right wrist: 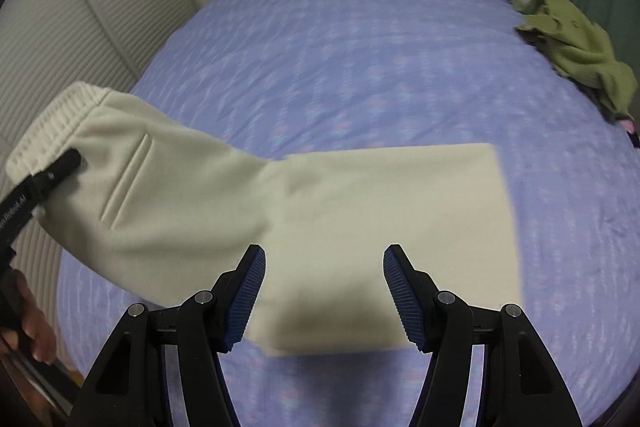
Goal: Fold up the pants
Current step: 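Grasp the waistband with the left tool and fold it over the stack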
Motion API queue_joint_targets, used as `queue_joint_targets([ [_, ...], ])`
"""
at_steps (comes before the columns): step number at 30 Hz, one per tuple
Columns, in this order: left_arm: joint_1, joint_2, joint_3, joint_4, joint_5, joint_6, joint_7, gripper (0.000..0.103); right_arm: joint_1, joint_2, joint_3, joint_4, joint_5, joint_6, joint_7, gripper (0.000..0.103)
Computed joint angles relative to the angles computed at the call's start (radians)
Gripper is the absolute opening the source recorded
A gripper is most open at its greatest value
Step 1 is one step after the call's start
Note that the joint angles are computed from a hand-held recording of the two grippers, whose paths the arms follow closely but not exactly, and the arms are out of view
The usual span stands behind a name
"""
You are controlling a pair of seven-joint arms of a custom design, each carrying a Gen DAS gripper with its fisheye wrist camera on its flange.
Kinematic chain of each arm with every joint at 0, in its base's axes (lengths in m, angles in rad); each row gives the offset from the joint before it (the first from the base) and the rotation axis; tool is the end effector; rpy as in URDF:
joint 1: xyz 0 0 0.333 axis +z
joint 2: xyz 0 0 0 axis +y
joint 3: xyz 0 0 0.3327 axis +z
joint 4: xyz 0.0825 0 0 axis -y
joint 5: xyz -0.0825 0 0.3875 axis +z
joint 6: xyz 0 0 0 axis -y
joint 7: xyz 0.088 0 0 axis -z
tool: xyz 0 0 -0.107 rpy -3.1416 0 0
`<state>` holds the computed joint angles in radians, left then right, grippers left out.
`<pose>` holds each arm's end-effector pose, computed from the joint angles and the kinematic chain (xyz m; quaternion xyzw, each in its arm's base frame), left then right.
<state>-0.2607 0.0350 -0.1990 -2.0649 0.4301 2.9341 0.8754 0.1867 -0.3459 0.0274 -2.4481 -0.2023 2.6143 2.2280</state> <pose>0.5315 -0.2913 0.5271 -0.5955 0.6879 -0.3630 0.2010 0.4578 0.1049 0.4981 -0.5750 0.7748 -0.1575 0.2103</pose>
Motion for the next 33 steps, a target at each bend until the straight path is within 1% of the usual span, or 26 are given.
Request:
queue_joint_targets([
  [1,-0.021,0.012,-0.005,0.035,0.091,-0.026,-0.068,0.022,-0.003,-0.05,-0.028,-0.043,0.016,0.013,-0.023,0.063],
  [2,-0.048,0.03,-0.012,0.076,0.171,-0.062,-0.117,0.022,-0.005,-0.073,-0.038,-0.063,0.027,0.019,-0.034,0.063],
  [3,-0.074,0.052,-0.021,0.115,0.212,-0.089,-0.136,0.022,-0.003,-0.114,-0.071,-0.097,0.049,0.026,-0.072,0.063],
  [5,-0.121,0.083,-0.033,0.168,0.239,-0.127,-0.138,0.022,-0.011,-0.157,-0.093,-0.132,0.067,0.029,-0.114,0.063],
  [6,-0.142,0.089,-0.033,0.175,0.249,-0.132,-0.141,0.021,-0.019,-0.184,-0.118,-0.157,0.071,0.029,-0.156,0.063],
  [8,-0.204,0.145,-0.035,0.24,0.302,-0.158,-0.162,0.021,-0.05,-0.208,-0.132,-0.182,0.064,0.028,-0.201,0.063],
  [10,-0.274,0.213,-0.025,0.32,0.346,-0.203,-0.162,0.021,-0.071,-0.234,-0.164,-0.209,0.073,0.029,-0.259,0.063],
  [11,-0.306,0.262,-0.024,0.367,0.347,-0.224,-0.148,0.021,-0.084,-0.246,-0.187,-0.227,0.078,0.029,-0.295,0.063],
  [12,-0.338,0.306,-0.018,0.409,0.353,-0.251,-0.136,0.021,-0.097,-0.25,-0.193,-0.235,0.082,0.027,-0.315,0.063],
  [14,-0.395,0.392,-0.007,0.494,0.342,-0.313,-0.103,0.021,-0.146,-0.258,-0.211,-0.258,0.07,0.018,-0.363,0.063],
  [16,-0.433,0.46,0.0,0.554,0.304,-0.357,-0.068,0.021,-0.192,-0.259,-0.22,-0.273,0.063,0.011,-0.395,0.063],
  [18,-0.462,0.534,0.001,0.626,0.251,-0.407,-0.02,0.021,-0.225,-0.253,-0.242,-0.289,0.069,0.012,-0.43,0.063],
  [21,-0.519,0.599,0.027,0.694,0.217,-0.462,0.016,0.021,-0.268,-0.253,-0.256,-0.307,0.078,0.006,-0.469,0.063],
  [22,-0.529,0.593,0.034,0.681,0.204,-0.467,0.027,0.023,-0.284,-0.249,-0.257,-0.312,0.078,0.005,-0.476,0.063],
  [23,-0.534,0.606,0.03,0.694,0.177,-0.483,0.062,0.033,-0.303,-0.245,-0.252,-0.316,0.074,0.004,-0.478,0.063],
  [24,-0.527,0.597,0.019,0.675,0.144,-0.466,0.092,0.039,-0.321,-0.243,-0.246,-0.318,0.067,-0.001,-0.478,0.063],
  [25,-0.525,0.596,0.011,0.674,0.11,-0.465,0.12,0.051,-0.34,-0.238,-0.237,-0.318,0.058,-0.01,-0.472,0.063],
  [26,-0.533,0.583,0.015,0.661,0.094,-0.462,0.13,0.063,-0.351,-0.229,-0.235,-0.314,0.053,-0.011,-0.472,0.063],
  [27,-0.552,0.554,0.034,0.626,0.108,-0.442,0.114,0.069,-0.368,-0.229,-0.229,-0.313,0.045,-0.018,-0.463,0.063],
  [28,-0.568,0.52,0.054,0.583,0.135,-0.411,0.09,0.079,-0.373,-0.236,-0.234,-0.317,0.047,-0.017,-0.467,0.063],
  [29,-0.586,0.476,0.08,0.526,0.181,-0.372,0.048,0.085,-0.377,-0.246,-0.242,-0.322,0.05,-0.013,-0.474,0.063],
  [30,-0.595,0.437,0.096,0.48,0.222,-0.349,0.011,0.086,-0.382,-0.256,-0.244,-0.324,0.053,-0.004,-0.474,0.063],
  [31,-0.591,0.403,0.1,0.438,0.25,-0.331,-0.014,0.087,-0.379,-0.263,-0.249,-0.326,0.06,0.002,-0.48,0.063],
  [32,-0.581,0.378,0.1,0.407,0.273,-0.323,-0.034,0.088,-0.361,-0.271,-0.265,-0.325,0.081,0.014,-0.497,0.063],
  [33,-0.573,0.351,0.103,0.376,0.302,-0.327,-0.06,0.088,-0.318,-0.268,-0.301,-0.319,0.124,0.038,-0.537,0.063],
])
